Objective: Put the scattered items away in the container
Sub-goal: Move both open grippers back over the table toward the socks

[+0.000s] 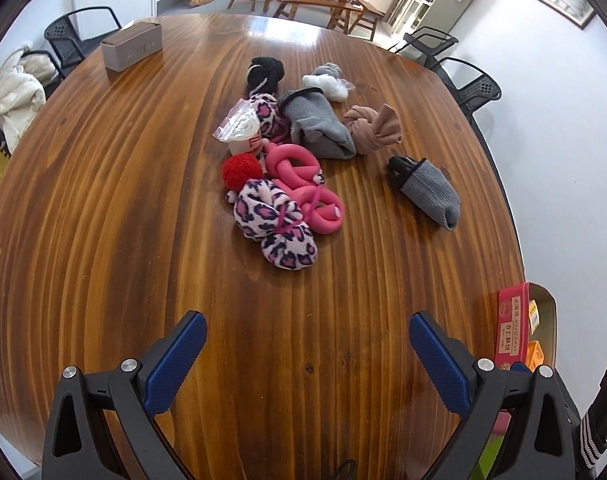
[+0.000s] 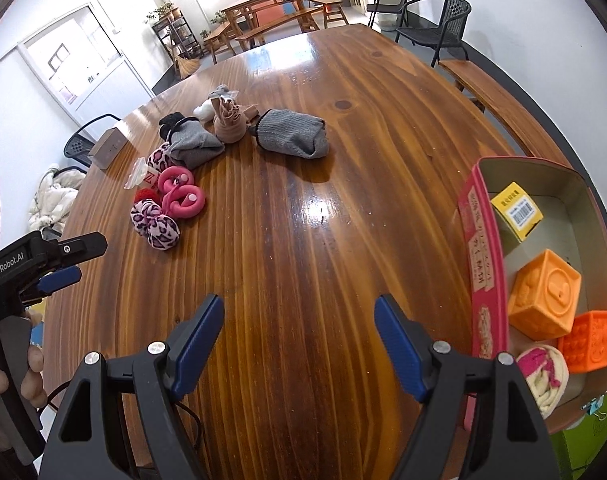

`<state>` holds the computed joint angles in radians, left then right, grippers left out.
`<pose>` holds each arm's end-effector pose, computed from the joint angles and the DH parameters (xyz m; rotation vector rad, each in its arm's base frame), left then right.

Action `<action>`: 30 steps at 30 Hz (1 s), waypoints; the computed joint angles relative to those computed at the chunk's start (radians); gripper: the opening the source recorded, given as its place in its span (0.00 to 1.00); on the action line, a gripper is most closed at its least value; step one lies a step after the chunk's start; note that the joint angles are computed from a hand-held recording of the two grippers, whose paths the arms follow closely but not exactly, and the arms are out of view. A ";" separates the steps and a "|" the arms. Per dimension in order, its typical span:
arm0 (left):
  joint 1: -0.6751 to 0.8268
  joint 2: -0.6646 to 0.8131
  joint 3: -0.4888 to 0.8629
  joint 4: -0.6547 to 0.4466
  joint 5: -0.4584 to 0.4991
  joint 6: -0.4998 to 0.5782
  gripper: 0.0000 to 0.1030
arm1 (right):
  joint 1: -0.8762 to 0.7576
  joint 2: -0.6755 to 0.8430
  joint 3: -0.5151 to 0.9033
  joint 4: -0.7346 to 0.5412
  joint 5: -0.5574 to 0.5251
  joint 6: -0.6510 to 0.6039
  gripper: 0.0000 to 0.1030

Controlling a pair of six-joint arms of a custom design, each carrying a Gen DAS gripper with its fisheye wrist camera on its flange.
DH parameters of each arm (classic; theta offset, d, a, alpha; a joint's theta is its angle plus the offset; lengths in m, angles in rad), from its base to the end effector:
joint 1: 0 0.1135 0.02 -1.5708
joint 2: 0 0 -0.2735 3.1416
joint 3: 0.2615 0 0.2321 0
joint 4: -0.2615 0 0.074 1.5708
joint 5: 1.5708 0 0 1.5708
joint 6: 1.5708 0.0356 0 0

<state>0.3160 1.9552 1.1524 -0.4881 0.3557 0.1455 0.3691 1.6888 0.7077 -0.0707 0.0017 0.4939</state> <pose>0.3376 0.0973 0.1443 -0.1656 2.7594 -0.3945 0.2622 0.1014 0.1370 0.1661 2.6491 0.2927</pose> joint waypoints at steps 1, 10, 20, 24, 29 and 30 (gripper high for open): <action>0.003 0.012 0.011 -0.003 0.000 -0.001 1.00 | 0.005 0.010 0.008 -0.001 0.002 0.004 0.78; -0.007 0.109 0.106 -0.034 -0.025 -0.008 1.00 | 0.012 0.064 0.039 -0.012 0.009 0.043 0.78; -0.022 0.206 0.216 -0.057 -0.043 -0.013 1.00 | 0.006 0.134 0.089 -0.024 0.021 0.072 0.78; -0.029 0.257 0.268 -0.066 -0.051 -0.024 1.00 | 0.008 0.169 0.124 -0.035 0.022 0.074 0.78; -0.047 0.318 0.330 -0.083 -0.067 -0.031 1.00 | 0.008 0.208 0.168 -0.050 0.024 0.067 0.78; -0.051 0.328 0.339 -0.083 -0.067 -0.030 0.99 | 0.005 0.214 0.176 -0.052 0.023 0.067 0.78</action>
